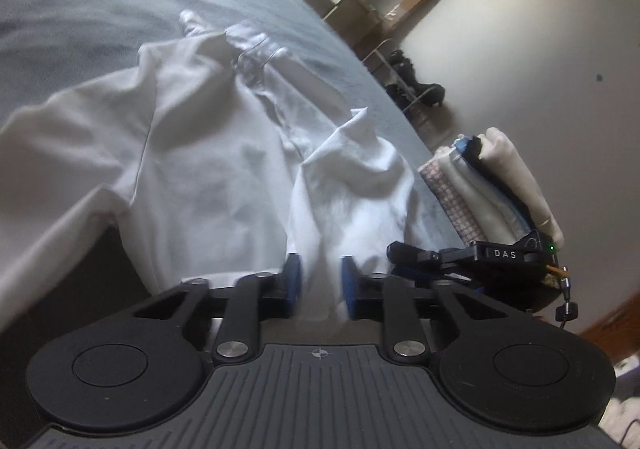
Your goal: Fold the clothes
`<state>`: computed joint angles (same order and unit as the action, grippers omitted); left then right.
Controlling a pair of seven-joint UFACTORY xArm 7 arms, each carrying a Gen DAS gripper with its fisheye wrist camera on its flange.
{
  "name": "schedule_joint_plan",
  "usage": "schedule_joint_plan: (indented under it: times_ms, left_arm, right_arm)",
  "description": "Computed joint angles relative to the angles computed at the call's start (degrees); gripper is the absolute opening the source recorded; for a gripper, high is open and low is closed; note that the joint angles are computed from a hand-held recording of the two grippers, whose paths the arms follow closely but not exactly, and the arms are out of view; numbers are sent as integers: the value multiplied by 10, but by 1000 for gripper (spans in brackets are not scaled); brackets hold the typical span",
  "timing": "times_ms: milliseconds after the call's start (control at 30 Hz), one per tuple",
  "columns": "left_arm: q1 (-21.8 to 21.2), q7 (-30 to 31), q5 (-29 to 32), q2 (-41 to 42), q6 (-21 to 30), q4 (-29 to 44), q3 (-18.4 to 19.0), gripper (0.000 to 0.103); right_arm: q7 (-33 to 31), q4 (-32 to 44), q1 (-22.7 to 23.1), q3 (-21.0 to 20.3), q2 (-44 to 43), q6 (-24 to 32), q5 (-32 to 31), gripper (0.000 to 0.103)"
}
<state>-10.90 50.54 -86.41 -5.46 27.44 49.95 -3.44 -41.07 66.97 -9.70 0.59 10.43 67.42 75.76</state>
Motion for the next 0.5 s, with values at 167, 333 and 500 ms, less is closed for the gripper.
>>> schedule_joint_plan:
  times_ms: [167,333,500]
  left_arm:
    - [3,-14,-53,-21,35,-8,9,1]
    - [-2,-57,7,-9,-25,-9,-10,1]
    - [-22,-69,67,10,-110,-23,-20,11]
  right_arm:
    - [5,17,-14,-7,-4,34,-1,7]
    - [11,29,-21,-12,-3,45,-12,7]
    - [71,27,-9,-8,17,-7,-83,32]
